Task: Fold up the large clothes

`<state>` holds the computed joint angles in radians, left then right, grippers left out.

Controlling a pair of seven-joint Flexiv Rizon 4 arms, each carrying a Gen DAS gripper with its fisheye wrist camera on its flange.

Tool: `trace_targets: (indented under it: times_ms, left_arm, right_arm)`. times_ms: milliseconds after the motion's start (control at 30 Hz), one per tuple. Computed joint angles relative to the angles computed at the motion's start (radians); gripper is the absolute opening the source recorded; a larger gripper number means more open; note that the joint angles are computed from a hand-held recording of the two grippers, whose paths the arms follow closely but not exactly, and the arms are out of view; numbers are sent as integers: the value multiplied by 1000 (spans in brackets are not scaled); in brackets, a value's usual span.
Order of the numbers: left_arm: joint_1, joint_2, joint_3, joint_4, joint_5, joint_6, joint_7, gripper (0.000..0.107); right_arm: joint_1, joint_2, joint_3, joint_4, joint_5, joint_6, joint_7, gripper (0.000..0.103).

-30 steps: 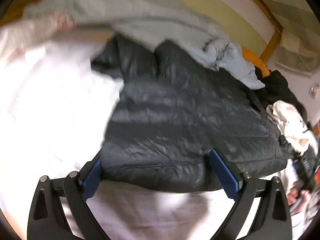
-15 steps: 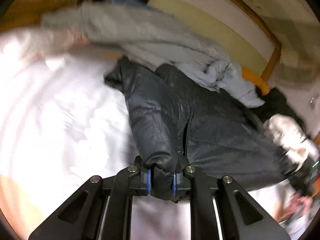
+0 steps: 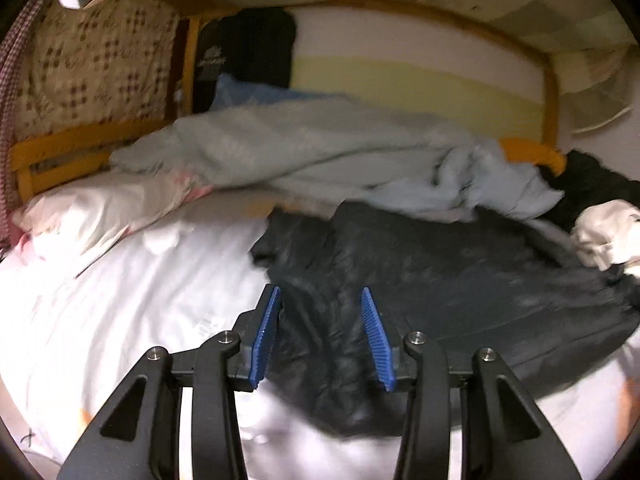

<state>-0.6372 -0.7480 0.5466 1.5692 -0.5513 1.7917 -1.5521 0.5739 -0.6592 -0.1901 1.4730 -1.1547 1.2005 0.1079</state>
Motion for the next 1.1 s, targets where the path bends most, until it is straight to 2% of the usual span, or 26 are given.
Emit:
trace_targets:
  times_ms: [100,167,200,233,267,300,367,400,500,533,600,633,667,700,800,900,967,1000,1100]
  left_arm:
    - [-19,-2,18,-22,12,11,32,43]
    - [2,9,-23,-36,34,19,60,47]
    - [11,10,-37,-48,37,3,75,48]
    - [6,5,-29,-64,35,-26,83,48]
    - [-11,-18,10,-100,28,-77,74,48]
    - [-15,-39,32,-137,31,-123,62,48]
    - [15,-58,11,-201,58,-186,65,48]
    - [27,-72,7,-231,72,-212,64,48]
    - [33,-129,53,-337,104,-344,22,48]
    - [20,-161,105,-383,101,-419,-2,48]
    - [0,-241,239,-513,206,-592,-119,47]
    - [1,-267,259,-541,213,-602,-119,47]
    - [11,-279,246,-555,217,-595,-105,48]
    - [23,-288,232,-573,230,-605,-106,48]
    - [49,-316,206,-602,253,-613,-145,49]
    - [87,-310,126,-608,271,-600,-121,53]
    - [117,-300,66,-613,277,-590,-101,57]
    - [122,-300,60,-619,286,-603,-111,59]
    - [103,-317,114,-662,353,-663,-171,61]
  right_arm:
    - [25,51,-45,49,-95,-46,118,50]
    - [21,94,-61,92,-193,-69,213,51]
    - [-6,101,-31,89,-191,-64,185,51]
    - [-60,81,32,53,-146,-38,91,50]
    - [-127,35,113,-3,-67,37,-67,50]
    - [-177,-12,195,-52,26,79,-230,45]
    - [-209,-84,327,-152,235,9,-556,41]
    - [-202,-101,344,-187,293,-25,-654,41]
    - [-159,-142,310,-261,360,-102,-729,41]
    - [-150,-159,293,-293,383,-126,-721,41]
    - [-146,-180,261,-333,436,-145,-683,41]
    - [-145,-189,239,-349,456,-137,-665,41]
    - [-147,-203,216,-368,466,-123,-656,41]
    - [-158,-222,225,-396,466,-148,-667,41]
    - [-184,-315,284,-570,609,-273,-837,41]
    - [-193,-359,316,-648,704,-359,-894,42]
    - [-174,-370,283,-667,712,-393,-910,42]
    - [-159,-368,257,-667,709,-403,-913,42]
    - [-111,-345,164,-638,700,-404,-855,42]
